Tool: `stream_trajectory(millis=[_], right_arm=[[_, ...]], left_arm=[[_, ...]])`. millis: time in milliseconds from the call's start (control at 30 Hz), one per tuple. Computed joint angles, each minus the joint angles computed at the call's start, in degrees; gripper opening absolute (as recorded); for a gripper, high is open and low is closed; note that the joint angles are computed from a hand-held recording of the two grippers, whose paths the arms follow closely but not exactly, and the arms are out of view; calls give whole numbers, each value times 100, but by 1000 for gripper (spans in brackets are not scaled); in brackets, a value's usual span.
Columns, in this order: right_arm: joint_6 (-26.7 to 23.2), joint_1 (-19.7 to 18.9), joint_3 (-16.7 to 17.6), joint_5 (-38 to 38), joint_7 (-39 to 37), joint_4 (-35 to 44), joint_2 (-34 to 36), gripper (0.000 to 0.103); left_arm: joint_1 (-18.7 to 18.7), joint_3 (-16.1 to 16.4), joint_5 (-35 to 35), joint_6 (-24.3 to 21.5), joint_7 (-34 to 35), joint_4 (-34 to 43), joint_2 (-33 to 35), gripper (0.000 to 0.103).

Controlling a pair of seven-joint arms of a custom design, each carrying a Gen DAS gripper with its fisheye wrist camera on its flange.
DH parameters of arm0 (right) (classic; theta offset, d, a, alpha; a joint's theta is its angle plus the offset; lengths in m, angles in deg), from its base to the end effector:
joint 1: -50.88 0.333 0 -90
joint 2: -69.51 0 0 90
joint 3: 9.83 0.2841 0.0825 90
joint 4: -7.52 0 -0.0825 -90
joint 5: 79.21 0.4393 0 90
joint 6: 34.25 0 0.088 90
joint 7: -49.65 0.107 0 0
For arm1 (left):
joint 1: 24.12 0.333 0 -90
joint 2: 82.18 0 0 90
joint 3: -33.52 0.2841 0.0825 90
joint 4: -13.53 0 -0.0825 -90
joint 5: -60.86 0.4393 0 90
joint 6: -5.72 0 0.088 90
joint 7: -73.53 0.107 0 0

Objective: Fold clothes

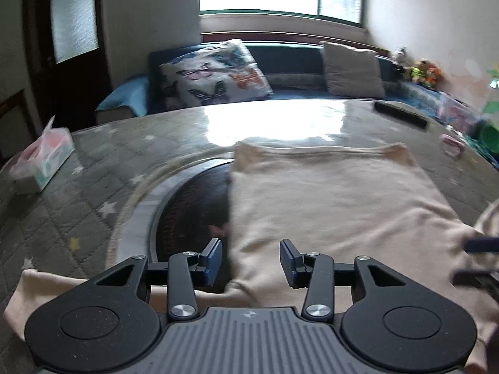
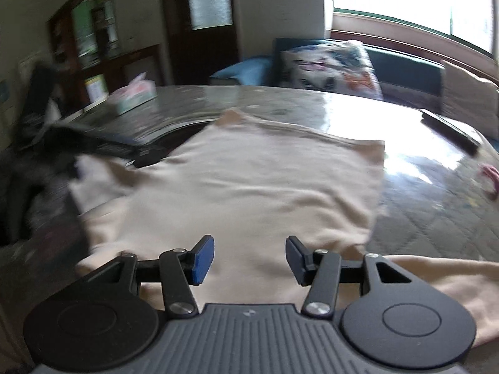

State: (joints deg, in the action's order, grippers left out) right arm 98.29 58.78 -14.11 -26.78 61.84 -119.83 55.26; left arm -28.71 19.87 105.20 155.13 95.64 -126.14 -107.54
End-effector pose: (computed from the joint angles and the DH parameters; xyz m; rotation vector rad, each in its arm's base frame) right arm 0.5661 0.0500 0.4674 -2.1813 0.7731 -0.2406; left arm 0.4887 -0.1792 0.4690 -1.9039 1.4145 -0.6428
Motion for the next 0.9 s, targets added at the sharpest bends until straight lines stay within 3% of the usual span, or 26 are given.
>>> stream_trajectory(millis=[133,467,700,900], right_arm=[[490,-40,88,-212,266,50,203,52],[433,39,66,161,8,389,465,55],[585,-56,182,-64,526,851,998,55],[712,-41,292,-57,515,1012,1143,55]], left_arm=[[-172,-2,-93,183,290,32,49,48],[-566,-48,-491,548,875,267,546,49],[-664,-85,-553,676,980,206,565,51],[-687,-123,-510,743,1105,176,559,54]])
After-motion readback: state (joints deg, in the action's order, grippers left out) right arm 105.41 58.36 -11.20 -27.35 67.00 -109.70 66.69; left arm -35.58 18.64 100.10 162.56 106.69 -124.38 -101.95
